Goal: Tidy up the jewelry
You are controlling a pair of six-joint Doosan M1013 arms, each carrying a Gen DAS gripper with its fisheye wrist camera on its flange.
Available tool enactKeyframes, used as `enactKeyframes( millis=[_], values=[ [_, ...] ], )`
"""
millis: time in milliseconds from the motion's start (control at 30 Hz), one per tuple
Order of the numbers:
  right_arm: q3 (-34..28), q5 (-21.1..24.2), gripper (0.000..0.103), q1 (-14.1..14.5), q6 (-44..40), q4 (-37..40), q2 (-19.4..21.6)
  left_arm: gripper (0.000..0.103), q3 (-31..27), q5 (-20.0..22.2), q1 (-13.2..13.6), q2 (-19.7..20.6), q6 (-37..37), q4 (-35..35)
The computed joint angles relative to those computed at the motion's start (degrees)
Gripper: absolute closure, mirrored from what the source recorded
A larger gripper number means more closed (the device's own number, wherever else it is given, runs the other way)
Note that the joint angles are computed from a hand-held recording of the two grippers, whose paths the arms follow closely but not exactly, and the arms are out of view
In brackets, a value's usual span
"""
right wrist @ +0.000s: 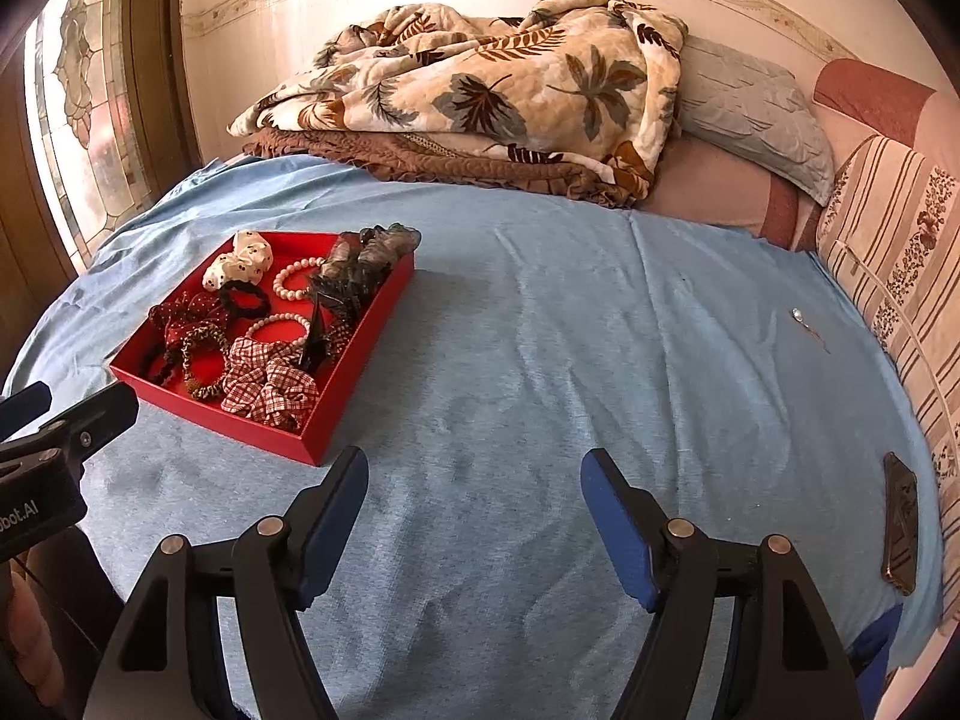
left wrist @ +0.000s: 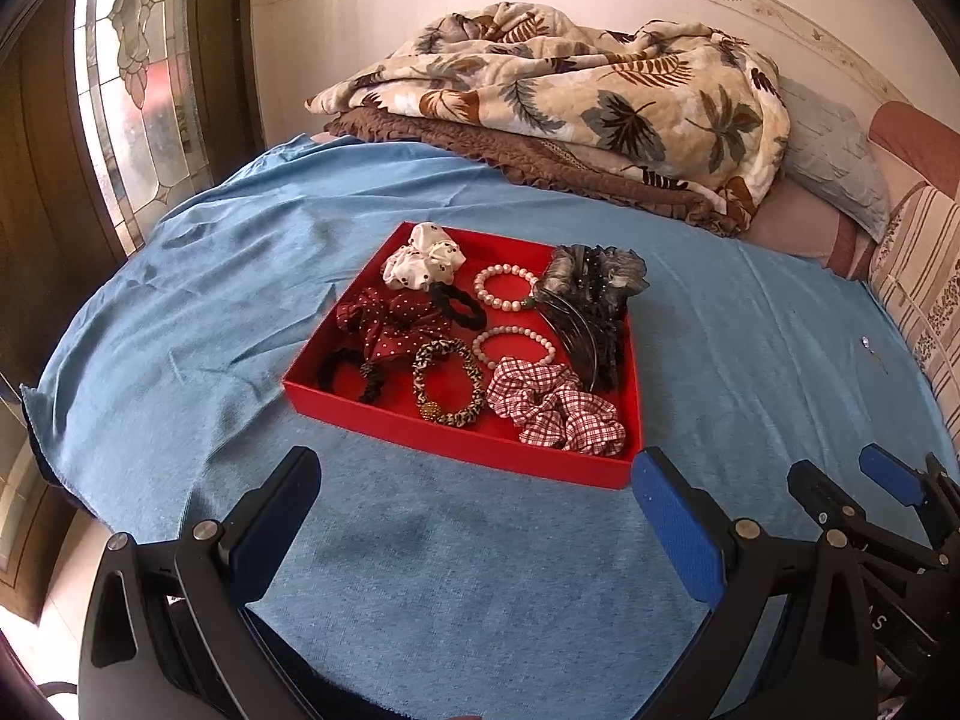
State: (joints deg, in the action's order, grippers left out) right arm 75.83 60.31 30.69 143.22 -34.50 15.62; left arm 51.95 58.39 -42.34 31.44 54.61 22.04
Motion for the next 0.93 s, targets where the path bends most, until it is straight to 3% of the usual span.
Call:
enactKeyframes(
  millis=[933],
  values=[
    [-1.2,-0.4,0.022,0.1,-2.4,1.9,1.1,0.000,-0.7,1.6,0.1,0.5,-1.7,2.6]
  ],
)
